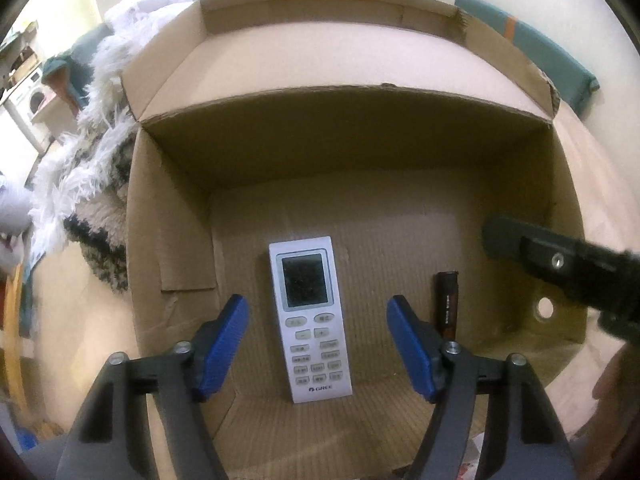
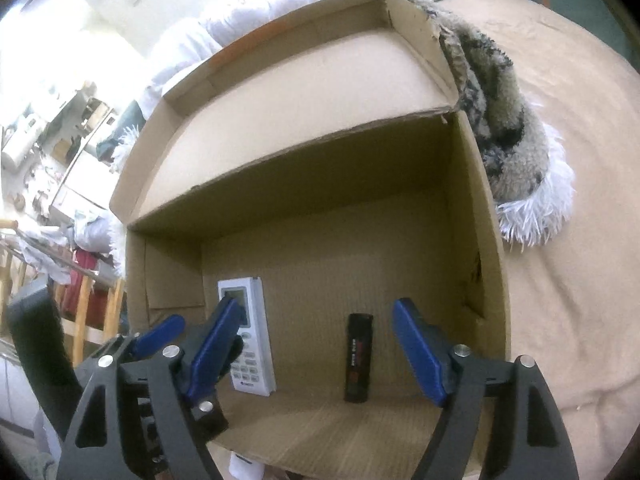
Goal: Organize rigid objects
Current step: 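Withdraw both grippers from the box back toward the remaining items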
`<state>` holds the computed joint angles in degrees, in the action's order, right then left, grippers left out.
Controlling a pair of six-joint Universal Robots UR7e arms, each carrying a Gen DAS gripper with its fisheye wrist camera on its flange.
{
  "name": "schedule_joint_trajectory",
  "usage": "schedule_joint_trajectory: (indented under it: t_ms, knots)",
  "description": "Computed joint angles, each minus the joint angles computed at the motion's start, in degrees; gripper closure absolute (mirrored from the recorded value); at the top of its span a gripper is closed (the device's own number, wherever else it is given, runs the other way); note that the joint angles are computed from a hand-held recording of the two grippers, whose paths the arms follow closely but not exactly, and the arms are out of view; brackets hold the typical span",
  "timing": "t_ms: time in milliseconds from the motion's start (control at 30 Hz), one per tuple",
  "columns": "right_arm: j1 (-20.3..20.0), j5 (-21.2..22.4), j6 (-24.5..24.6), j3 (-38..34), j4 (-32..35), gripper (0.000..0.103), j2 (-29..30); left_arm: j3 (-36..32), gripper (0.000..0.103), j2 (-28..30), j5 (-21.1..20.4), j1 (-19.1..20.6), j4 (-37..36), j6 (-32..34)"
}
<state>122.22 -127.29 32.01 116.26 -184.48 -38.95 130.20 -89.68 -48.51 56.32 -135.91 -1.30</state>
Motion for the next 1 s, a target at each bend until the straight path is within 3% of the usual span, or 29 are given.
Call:
schedule_joint_trajectory:
  t_ms: [200, 500, 700, 833, 1000]
  knots:
    - [0.1, -0.4, 0.3, -1.3, 0.7, 0.019, 0.6, -0.5, 0.034, 0.0, 0.0, 0.7, -0.3, 0.9]
    - [0.6, -0.4, 0.6, -0.8, -0.6, 0.019, -0.3, 1.8, 0.034, -3.7, 1.4, -2.4, -3.5, 2.7]
    - [2.9, -4.2, -0.5, -0.2, -0.5, 0.019, -1.4, 1.9, 0.034, -8.5, -0.6, -3.8, 0.0, 2.0]
    - [4.3, -3.9, 2.2, 1.9, -0.6, 0.019, -2.8, 3.4, 0.034, -12.2, 0.7, -6.1, 1.4, 3.0]
    - [6.4, -4.2, 4.8, 3.9, -0.3, 0.019, -3.6, 3.8, 0.034, -15.7, 1.0, -5.8, 5.1, -0.3]
